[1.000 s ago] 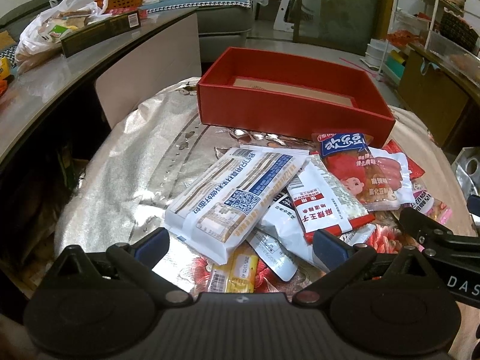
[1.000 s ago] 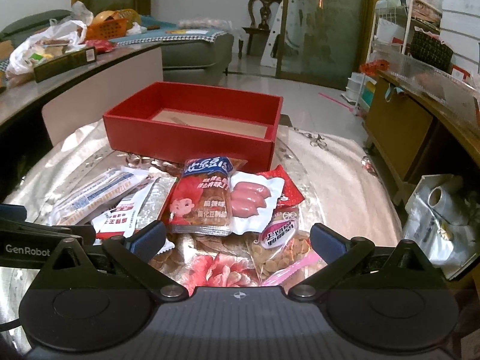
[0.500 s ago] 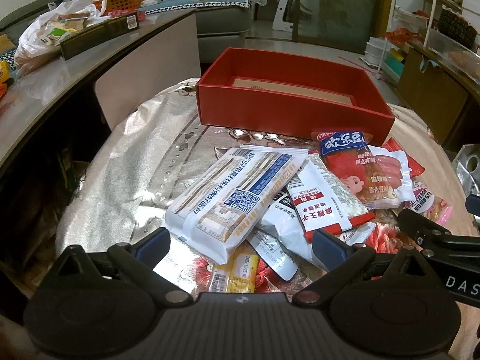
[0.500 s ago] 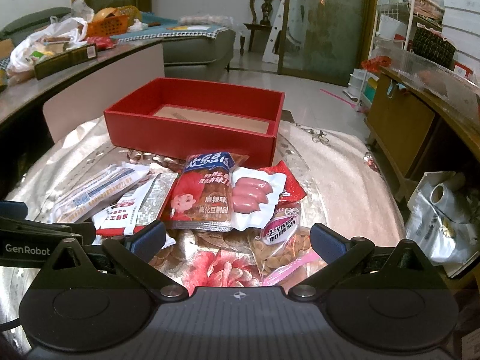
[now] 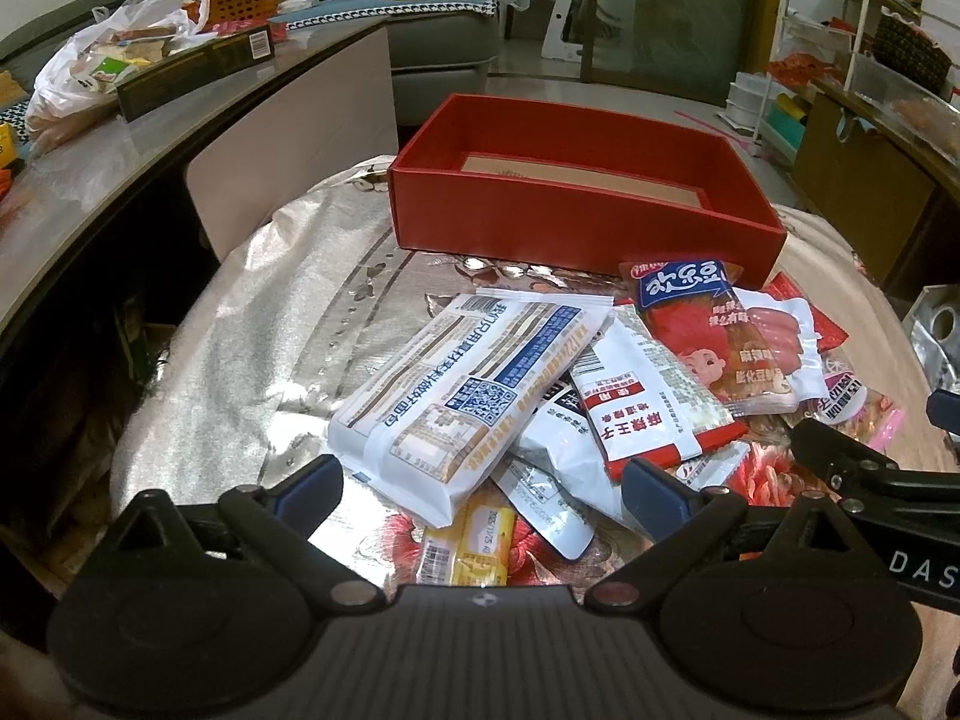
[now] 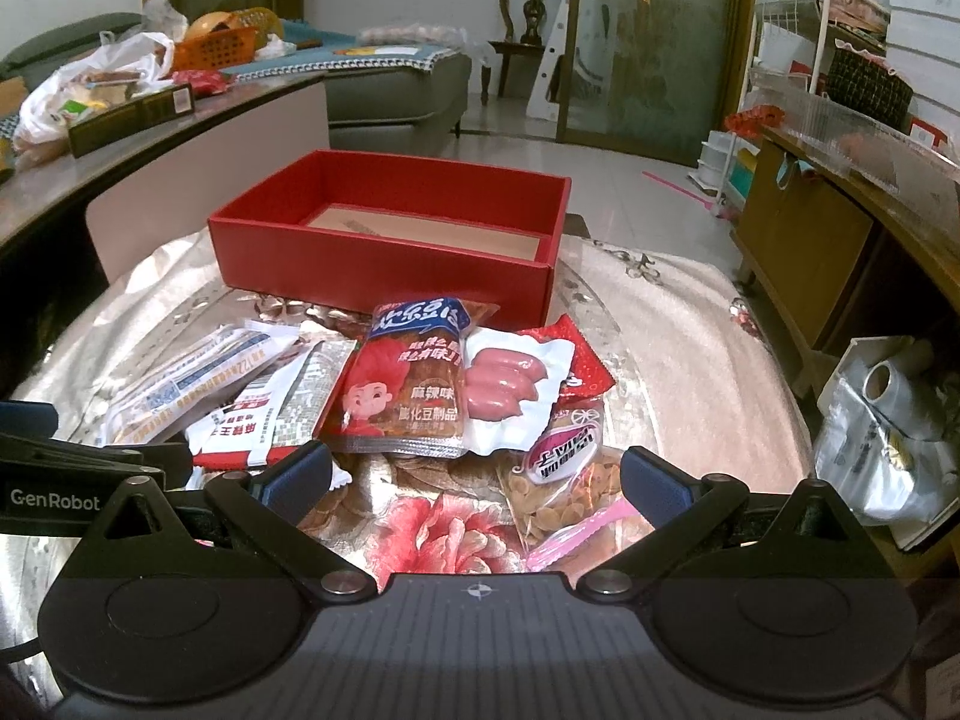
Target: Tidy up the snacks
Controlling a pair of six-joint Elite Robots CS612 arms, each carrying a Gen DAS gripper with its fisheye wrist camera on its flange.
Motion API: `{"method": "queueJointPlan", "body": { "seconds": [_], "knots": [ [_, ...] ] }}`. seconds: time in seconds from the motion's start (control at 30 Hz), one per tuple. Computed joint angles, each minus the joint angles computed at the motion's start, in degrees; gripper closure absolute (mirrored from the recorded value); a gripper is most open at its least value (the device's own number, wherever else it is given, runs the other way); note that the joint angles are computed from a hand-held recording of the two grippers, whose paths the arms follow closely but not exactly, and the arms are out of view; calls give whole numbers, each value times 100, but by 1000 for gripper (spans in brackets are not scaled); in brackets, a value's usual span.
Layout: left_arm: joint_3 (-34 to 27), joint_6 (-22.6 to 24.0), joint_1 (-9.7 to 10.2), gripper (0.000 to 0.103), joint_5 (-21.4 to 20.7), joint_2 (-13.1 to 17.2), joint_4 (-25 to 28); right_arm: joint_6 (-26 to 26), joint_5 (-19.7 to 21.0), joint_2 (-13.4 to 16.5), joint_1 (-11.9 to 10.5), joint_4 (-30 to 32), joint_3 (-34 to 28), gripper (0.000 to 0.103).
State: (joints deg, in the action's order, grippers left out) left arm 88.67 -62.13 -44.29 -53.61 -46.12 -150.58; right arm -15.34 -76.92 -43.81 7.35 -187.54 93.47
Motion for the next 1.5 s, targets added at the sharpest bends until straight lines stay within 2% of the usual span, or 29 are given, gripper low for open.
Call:
{"method": "queueJointPlan", "body": {
  "seconds": [0.67,0.8,0.9,1.0,1.13,1.3,1.37,1.43,1.5],
  "knots": [
    [39,286,11,10,-21,1,-161,-67,86,-28,-17,285,-39,0],
    [54,463,25,10,-52,-6,-242,-103,104,-41,-19,371,-53,0],
    [99,718,96,10,-260,-10,-578,-86,164,-48,-30,429,-95,0],
    [24,917,164,10,-270,17,-555,-55,254,-33,-37,534,-209,0],
    [-73,1229,318,10,-540,76,-787,-41,456,9,-39,867,-450,0],
    [-370,1985,491,10,-737,258,-544,-373,467,156,19,1260,-822,0],
    [-476,2017,555,10,-814,333,-380,-490,501,219,37,1567,-1004,0],
    [-536,1944,635,10,-1072,375,-301,-560,482,290,64,1758,-1178,0],
    [-515,1811,696,10,-1309,395,-425,-616,458,325,71,1809,-1273,0]
  ]
}}
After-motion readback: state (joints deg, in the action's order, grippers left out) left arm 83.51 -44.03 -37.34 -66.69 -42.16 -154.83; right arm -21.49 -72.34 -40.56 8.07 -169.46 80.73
